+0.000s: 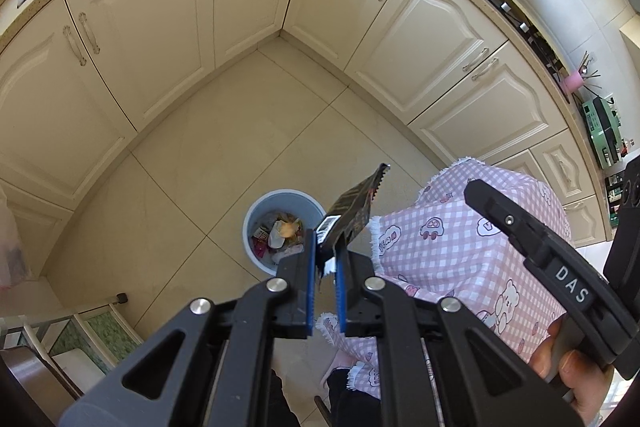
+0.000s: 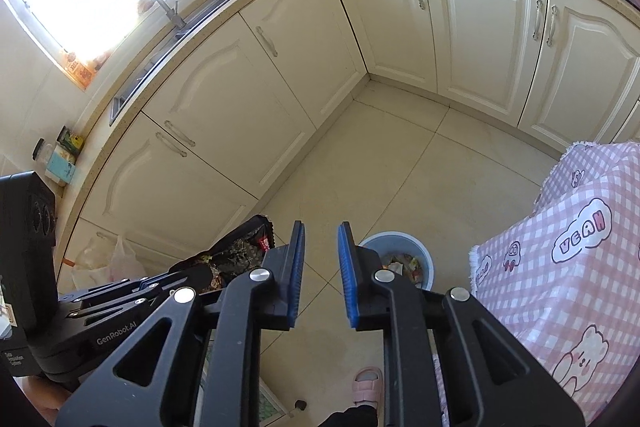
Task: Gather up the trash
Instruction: 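Carry both items over the blue bucket and open both tools to drop them, then move both open tools back over the table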
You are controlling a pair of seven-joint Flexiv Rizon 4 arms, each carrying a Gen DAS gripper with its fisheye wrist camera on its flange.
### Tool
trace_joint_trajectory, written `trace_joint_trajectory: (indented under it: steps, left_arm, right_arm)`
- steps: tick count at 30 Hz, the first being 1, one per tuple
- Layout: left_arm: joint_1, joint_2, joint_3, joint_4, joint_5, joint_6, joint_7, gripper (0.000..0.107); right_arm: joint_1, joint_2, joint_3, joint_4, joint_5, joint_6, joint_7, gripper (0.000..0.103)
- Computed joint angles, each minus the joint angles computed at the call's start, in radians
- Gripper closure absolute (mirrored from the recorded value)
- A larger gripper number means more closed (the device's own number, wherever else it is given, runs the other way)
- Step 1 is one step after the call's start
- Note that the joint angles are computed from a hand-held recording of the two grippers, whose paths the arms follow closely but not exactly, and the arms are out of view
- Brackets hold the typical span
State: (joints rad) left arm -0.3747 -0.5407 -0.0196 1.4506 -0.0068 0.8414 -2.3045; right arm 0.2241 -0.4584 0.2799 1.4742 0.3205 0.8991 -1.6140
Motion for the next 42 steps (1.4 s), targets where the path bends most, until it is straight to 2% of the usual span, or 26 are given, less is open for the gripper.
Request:
trace_joint_trajectory:
  steps: [7,22,23,24,26,35,40,42]
  left_arm:
    - [0.003,-0.034,-0.010,-0.044,-0.012,-0.019,0.026,0.099]
    - [-0.023,-0.140,0.003,-0.230,-0.001,-0.141,0.061,0.098]
    - [-0.026,-0.149,0.007,-0.248,0.001,-0.154,0.052,0.095]
    - [-0.025,-0.155,0.007,-0.259,0.000,-0.162,0.050,0.082]
    - [-0.035,-0.164,0.018,-0.282,0.012,-0.178,0.030,0.070]
    - [-0.064,-0.234,0.007,-0.416,0.024,-0.240,0.022,0.069]
    - [-0.100,-0.322,-0.001,-0.575,0.018,-0.311,0.036,0.067]
    - [-0.125,-0.379,0.001,-0.680,0.019,-0.358,0.040,0.066]
  right_arm:
    - [0.003,0.009,-0.015,0.016,-0.019,0.003,0.032,0.080]
    - [-0.046,0.033,-0.030,0.046,-0.008,0.014,0.066,0.070]
    - [-0.049,0.032,-0.031,0.044,-0.007,0.012,0.065,0.070]
    - [-0.054,0.033,-0.031,0.044,-0.004,0.010,0.063,0.070]
    - [-0.062,0.034,-0.031,0.045,0.001,0.005,0.056,0.070]
    - [-0.109,0.048,-0.039,0.058,0.040,-0.014,0.017,0.070]
    - [-0.152,0.059,-0.047,0.065,0.077,-0.026,-0.025,0.069]
    - [-0.176,0.063,-0.054,0.069,0.094,-0.034,-0.043,0.069]
